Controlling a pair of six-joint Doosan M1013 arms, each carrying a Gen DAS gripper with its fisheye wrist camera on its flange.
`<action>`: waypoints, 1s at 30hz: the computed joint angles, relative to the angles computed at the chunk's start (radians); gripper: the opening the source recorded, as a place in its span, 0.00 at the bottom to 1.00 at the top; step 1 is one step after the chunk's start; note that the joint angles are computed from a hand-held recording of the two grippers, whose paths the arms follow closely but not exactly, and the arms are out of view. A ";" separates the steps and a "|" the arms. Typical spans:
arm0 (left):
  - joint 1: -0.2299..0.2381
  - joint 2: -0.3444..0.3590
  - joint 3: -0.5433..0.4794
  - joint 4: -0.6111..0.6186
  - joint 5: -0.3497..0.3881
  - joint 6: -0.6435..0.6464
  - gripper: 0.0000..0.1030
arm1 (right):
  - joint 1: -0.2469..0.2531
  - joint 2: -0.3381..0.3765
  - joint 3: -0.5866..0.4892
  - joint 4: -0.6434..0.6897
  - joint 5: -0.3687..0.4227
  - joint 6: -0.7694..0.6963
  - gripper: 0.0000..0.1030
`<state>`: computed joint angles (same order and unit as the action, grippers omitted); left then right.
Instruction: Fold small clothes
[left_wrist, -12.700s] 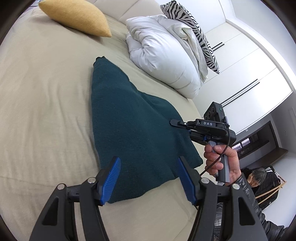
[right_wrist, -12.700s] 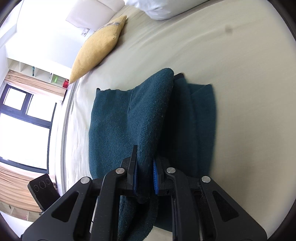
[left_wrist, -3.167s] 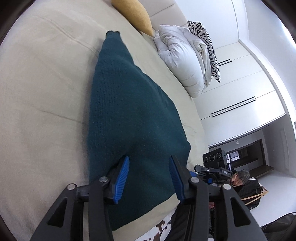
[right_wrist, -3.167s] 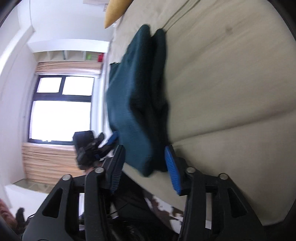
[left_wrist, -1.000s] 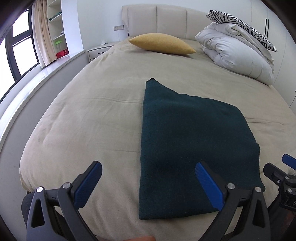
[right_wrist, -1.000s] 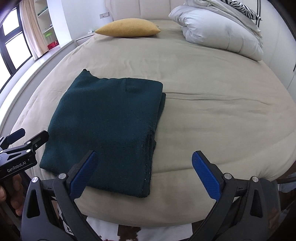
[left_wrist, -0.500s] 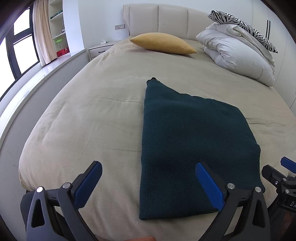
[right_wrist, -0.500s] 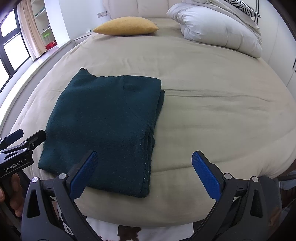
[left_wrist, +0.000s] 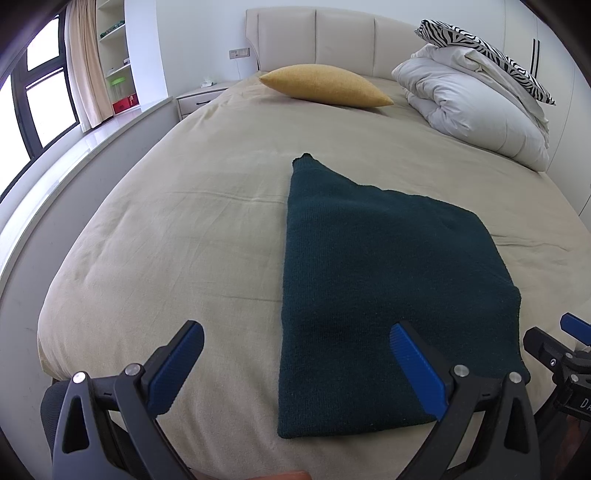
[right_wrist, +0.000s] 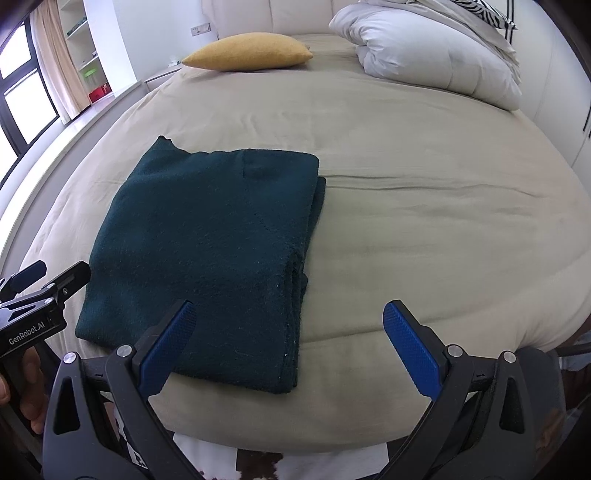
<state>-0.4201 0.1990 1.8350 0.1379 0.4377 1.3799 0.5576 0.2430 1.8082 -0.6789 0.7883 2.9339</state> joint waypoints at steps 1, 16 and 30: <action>0.000 0.000 0.000 -0.002 0.001 0.002 1.00 | 0.000 0.000 -0.001 0.001 0.001 -0.001 1.00; 0.002 0.004 0.002 -0.008 -0.001 0.008 1.00 | 0.001 0.000 0.000 0.003 0.000 0.000 1.00; 0.002 0.004 0.002 -0.008 0.001 0.008 1.00 | 0.000 -0.001 0.001 0.010 0.000 -0.004 1.00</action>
